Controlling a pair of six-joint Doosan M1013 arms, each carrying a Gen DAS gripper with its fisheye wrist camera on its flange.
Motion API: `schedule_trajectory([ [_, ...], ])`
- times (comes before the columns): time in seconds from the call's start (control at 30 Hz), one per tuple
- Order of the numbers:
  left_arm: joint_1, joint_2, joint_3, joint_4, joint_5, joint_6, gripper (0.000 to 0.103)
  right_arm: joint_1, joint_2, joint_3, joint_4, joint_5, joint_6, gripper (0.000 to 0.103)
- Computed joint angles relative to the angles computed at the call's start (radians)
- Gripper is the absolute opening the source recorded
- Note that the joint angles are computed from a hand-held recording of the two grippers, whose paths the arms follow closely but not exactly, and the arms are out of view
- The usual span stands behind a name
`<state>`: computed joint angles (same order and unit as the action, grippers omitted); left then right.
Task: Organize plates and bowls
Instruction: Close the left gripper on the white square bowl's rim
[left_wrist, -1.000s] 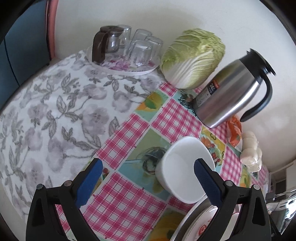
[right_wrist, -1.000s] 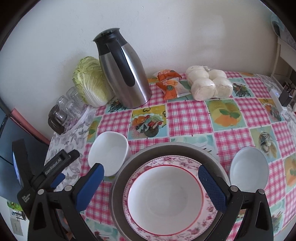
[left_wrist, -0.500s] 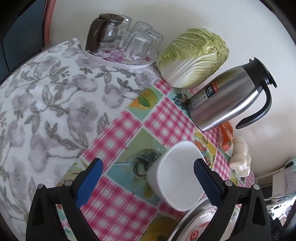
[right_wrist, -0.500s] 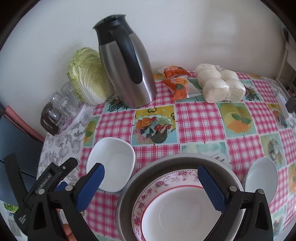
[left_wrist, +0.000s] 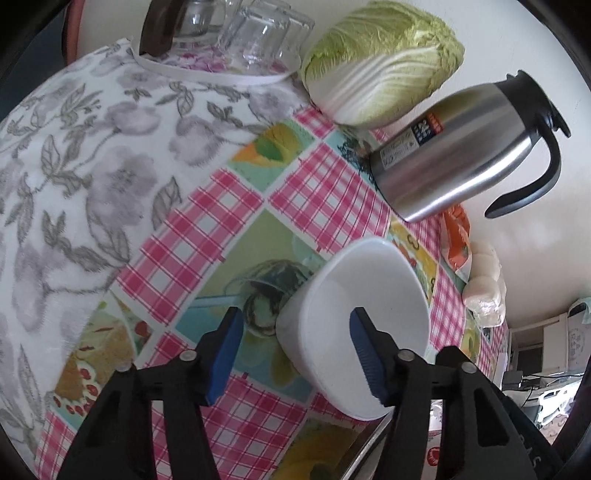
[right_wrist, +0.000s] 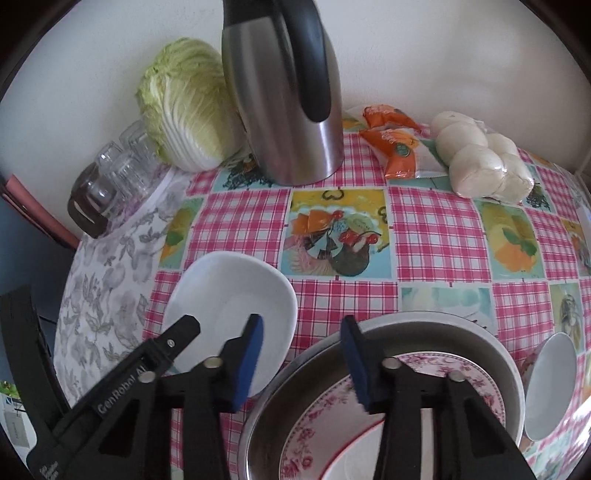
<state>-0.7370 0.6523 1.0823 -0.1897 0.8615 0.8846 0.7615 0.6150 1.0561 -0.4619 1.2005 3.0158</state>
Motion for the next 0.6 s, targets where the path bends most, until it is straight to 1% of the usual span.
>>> schedule_trajectory([
  [0.03,0.0,0.001,-0.002,-0.004,0.002,0.003,0.052,-0.001,0.003,-0.003,0.001,-0.002,-0.009,0.038],
  [0.07,-0.001,0.003,-0.003,-0.009,0.002,0.009,0.05,-0.001,0.008,-0.009,0.0,0.0,-0.018,0.035],
  [0.1,-0.001,0.004,-0.003,-0.015,0.001,0.015,0.045,-0.001,0.014,-0.018,-0.003,0.007,-0.029,0.034],
  [0.13,-0.002,0.005,-0.005,-0.015,0.003,0.017,0.039,-0.001,0.019,-0.025,-0.005,0.014,-0.037,0.03],
  [0.17,-0.002,0.007,-0.007,-0.015,0.004,0.019,0.037,0.0,0.028,-0.038,-0.007,0.03,-0.047,0.025],
  [0.2,-0.002,0.009,-0.008,-0.015,0.006,0.02,0.033,-0.002,0.033,-0.046,-0.005,0.041,-0.053,0.023],
  [0.23,-0.002,0.009,-0.007,-0.017,0.005,0.022,0.029,-0.003,0.038,-0.053,-0.001,0.049,-0.058,0.017],
  [0.3,-0.003,0.012,-0.01,-0.01,0.009,0.017,0.024,-0.006,0.05,-0.07,0.007,0.071,-0.076,0.011],
  [0.37,-0.004,0.015,-0.012,0.001,0.008,0.012,0.023,-0.007,0.06,-0.084,0.012,0.093,-0.089,0.008],
  [0.6,-0.003,0.016,-0.006,0.002,-0.014,-0.006,0.023,-0.013,0.085,-0.119,0.024,0.131,-0.117,0.008],
])
